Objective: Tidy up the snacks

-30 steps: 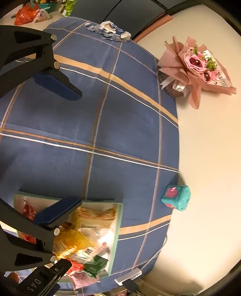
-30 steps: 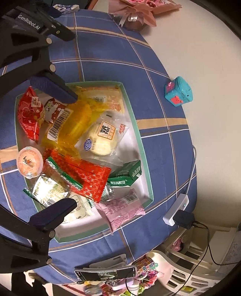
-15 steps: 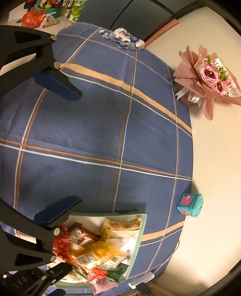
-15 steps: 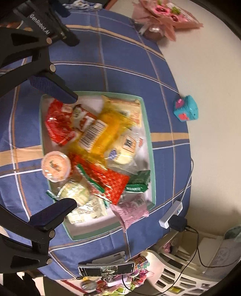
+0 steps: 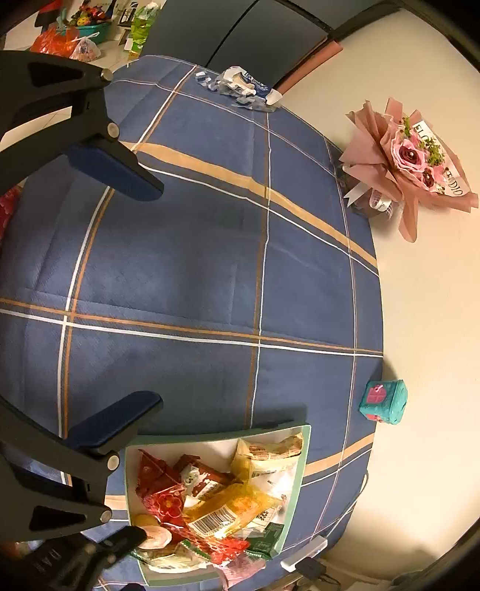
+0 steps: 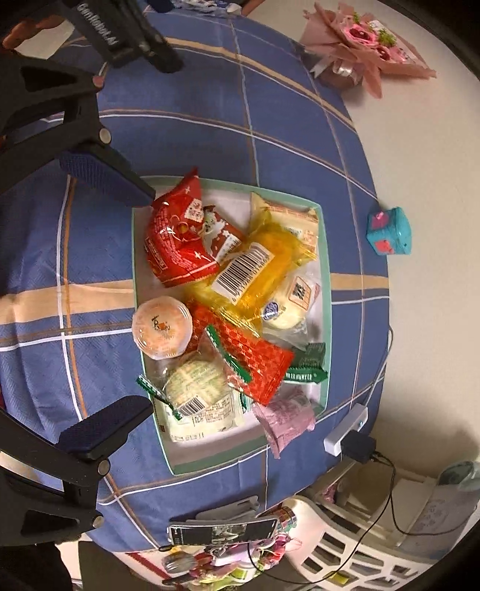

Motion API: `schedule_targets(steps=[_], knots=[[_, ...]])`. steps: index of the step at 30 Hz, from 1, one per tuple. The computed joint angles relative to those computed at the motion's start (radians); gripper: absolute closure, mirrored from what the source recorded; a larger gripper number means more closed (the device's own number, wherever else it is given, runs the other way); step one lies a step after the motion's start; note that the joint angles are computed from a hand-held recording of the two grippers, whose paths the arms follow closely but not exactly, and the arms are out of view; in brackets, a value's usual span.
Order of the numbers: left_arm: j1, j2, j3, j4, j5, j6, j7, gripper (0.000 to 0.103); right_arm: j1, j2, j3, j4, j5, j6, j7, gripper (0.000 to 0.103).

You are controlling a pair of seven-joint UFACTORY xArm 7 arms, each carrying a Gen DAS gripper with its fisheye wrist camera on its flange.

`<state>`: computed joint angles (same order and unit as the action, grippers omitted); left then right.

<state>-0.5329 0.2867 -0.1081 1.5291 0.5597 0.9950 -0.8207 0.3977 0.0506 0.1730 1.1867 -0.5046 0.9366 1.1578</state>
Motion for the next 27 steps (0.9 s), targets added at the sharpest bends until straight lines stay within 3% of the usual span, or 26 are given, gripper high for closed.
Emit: schedule_targets(steps=[27], knots=[[0.023,0.002,0.004,-0.004,-0.056,-0.032,0.022,0.001,-0.001,0.001,-0.002,0.017,-0.017,0.033,0.011,0.0]])
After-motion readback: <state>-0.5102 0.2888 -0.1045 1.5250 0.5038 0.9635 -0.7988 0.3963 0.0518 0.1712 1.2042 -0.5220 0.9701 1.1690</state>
